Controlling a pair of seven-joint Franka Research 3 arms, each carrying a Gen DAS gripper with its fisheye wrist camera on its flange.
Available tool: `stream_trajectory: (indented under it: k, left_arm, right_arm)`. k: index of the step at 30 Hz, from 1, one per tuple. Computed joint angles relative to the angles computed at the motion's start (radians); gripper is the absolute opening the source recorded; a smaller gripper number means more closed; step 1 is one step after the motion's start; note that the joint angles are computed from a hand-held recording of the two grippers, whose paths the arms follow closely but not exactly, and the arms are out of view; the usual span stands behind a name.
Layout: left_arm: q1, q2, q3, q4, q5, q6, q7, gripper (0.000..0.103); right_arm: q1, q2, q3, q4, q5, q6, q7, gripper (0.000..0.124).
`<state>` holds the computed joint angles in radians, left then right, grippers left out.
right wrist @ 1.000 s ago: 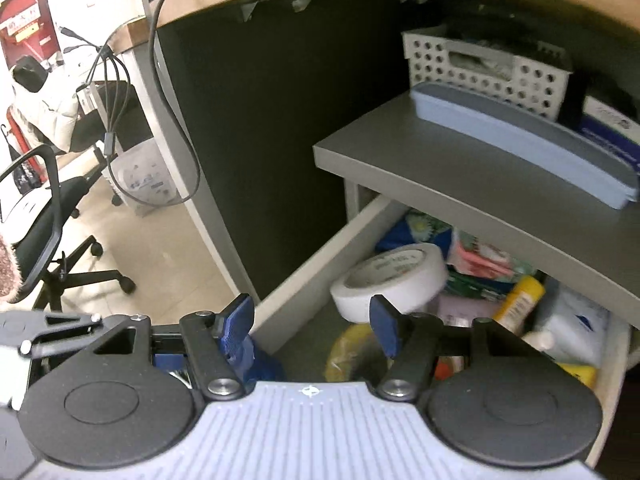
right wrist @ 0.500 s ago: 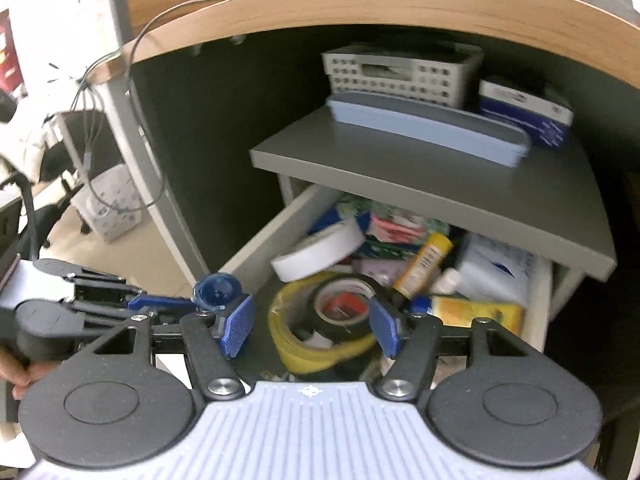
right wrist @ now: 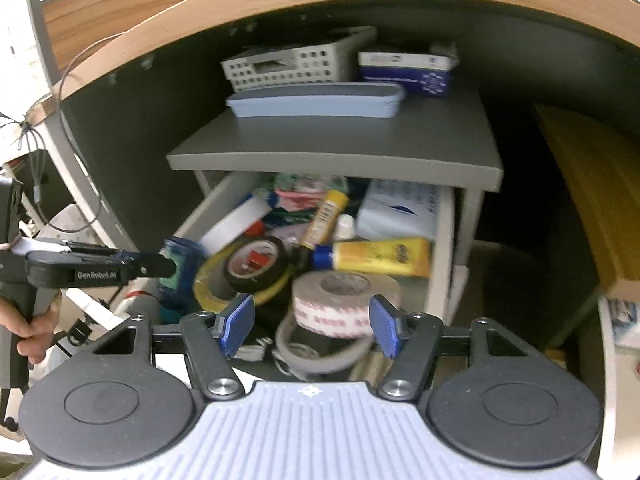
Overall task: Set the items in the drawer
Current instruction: 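Set the bottle upright among the tapes and open the left tool, then withdraw both tools from the drawer and bring them to its front panel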
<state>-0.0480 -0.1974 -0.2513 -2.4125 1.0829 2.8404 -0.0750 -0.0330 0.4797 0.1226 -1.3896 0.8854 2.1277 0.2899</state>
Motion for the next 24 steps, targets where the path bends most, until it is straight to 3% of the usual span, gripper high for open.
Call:
stream_trajectory:
  k: [10, 15, 24]
  left_arm:
    - [0.003, -0.03, -0.016, -0.013, 0.128, -0.001, -0.139, 0.019]
    - [0.001, -0.085, -0.039, -0.046, 0.193, -0.02, -0.23, 0.042]
    - [-0.054, -0.202, -0.109, -0.113, 0.196, -0.192, -0.3, 0.069]
  right_arm:
    - [-0.027, -0.038, -0.016, -0.08, 0.03, 0.068, -0.041, 0.073]
    - [-0.032, -0.068, -0.019, -0.138, 0.068, 0.127, -0.091, 0.077]
    - [-0.039, -0.157, -0.018, -0.286, 0.257, 0.229, -0.224, 0.099]
